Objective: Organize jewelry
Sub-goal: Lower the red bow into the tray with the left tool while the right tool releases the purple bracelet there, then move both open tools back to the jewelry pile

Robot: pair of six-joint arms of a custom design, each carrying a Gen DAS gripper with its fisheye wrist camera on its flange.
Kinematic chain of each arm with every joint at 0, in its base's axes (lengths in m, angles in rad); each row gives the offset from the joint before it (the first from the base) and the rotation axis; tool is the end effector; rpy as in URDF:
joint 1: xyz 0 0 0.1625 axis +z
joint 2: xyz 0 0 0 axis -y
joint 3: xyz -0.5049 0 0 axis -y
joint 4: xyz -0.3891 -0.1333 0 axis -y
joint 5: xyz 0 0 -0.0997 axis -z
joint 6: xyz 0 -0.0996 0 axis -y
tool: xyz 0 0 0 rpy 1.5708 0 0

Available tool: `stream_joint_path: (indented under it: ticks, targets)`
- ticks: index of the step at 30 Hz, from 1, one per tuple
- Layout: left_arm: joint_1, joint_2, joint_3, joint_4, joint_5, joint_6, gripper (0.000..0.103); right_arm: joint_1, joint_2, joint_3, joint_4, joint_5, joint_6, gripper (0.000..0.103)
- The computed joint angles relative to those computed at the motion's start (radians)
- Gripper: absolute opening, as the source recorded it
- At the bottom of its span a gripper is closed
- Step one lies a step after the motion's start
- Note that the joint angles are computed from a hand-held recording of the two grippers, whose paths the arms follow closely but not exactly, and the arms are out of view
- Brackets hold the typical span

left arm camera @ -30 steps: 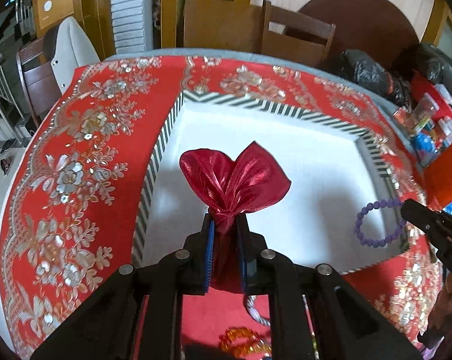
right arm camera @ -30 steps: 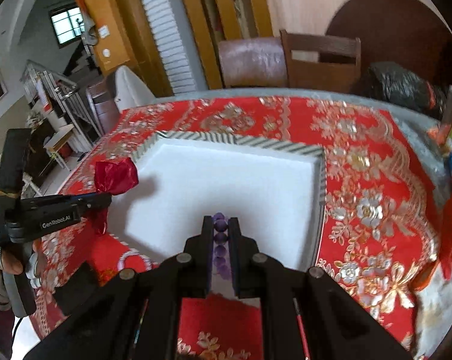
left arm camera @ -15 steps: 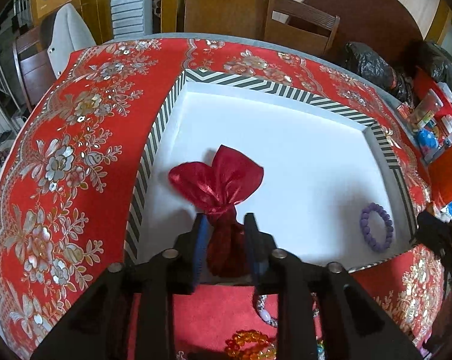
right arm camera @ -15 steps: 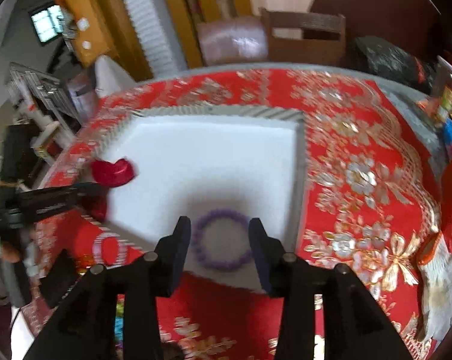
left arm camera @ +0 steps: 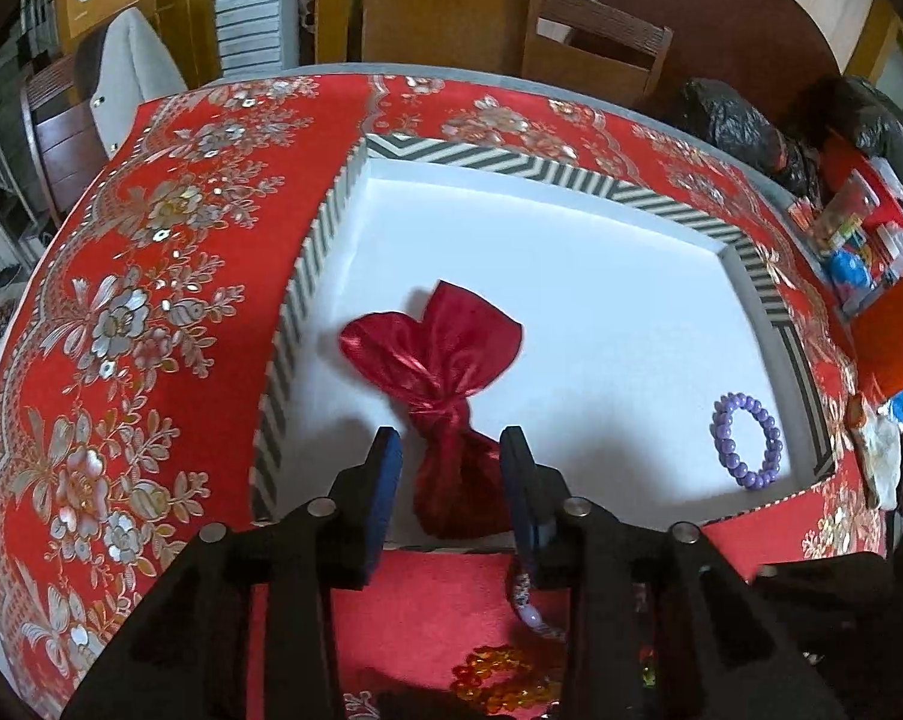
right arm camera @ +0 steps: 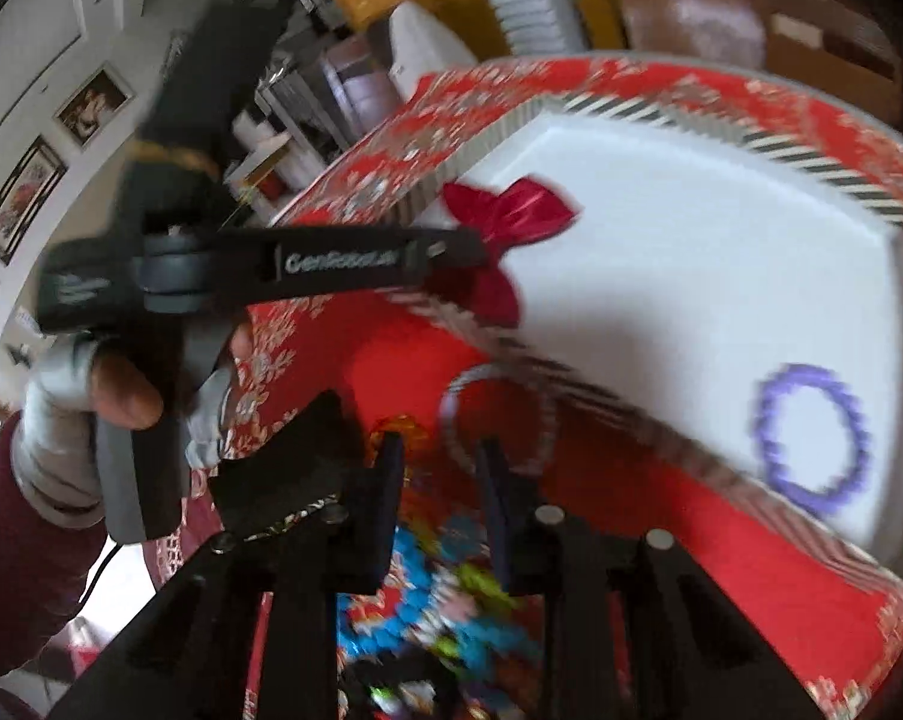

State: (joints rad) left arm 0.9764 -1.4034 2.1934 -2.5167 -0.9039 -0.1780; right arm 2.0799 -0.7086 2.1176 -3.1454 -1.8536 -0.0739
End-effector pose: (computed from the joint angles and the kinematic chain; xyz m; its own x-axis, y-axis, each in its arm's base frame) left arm -0.1010 -0.4974 0.3221 -0.7916 0.2098 -0.5739 0.4197 0.8693 -0.2610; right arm 0.3651 -0.4377 0.0292 -0.8231 -0.4903 0.2867 -0.5430 0.8273 -0.1441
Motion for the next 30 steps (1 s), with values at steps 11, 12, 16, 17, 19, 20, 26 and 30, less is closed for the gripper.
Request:
stream_joint_path:
  ticks: [11, 12, 16, 17, 19, 20, 26, 30]
  targets:
    - [-0.007, -0.018, 0.028, 0.022, -0.072, 0.019, 0.023, -0.035, -0.045, 0.074, 0.101, 0.106, 0.085, 0.025]
    - [-0.012, -0.024, 0.037, 0.024, -0.077, 0.026, 0.023, -0.034, -0.055, 0.091, 0.106, 0.117, 0.088, 0.025]
    - [-0.022, -0.049, 0.059, 0.041, -0.129, 0.058, 0.023, 0.008, -0.082, 0.125, 0.121, 0.074, 0.083, 0.025]
    - [-0.025, -0.054, 0.065, 0.047, -0.129, 0.063, 0.023, 0.018, -0.097, 0.138, 0.098, 0.065, 0.080, 0.025]
    - [-0.031, -0.063, 0.074, 0.062, -0.111, 0.065, 0.023, 0.030, -0.136, 0.169, 0.010, 0.052, 0.074, 0.025]
    - [-0.032, -0.068, 0.078, 0.065, -0.106, 0.065, 0.023, 0.029, -0.134, 0.163, -0.023, 0.037, 0.066, 0.025]
    - [-0.022, -0.090, 0.084, 0.081, -0.105, 0.035, 0.023, -0.024, -0.169, 0.084, -0.059, -0.192, 0.092, 0.032]
    - [-0.031, -0.091, 0.083, 0.104, -0.091, 0.023, 0.023, -0.086, -0.172, 0.025, 0.133, -0.240, 0.163, 0.031]
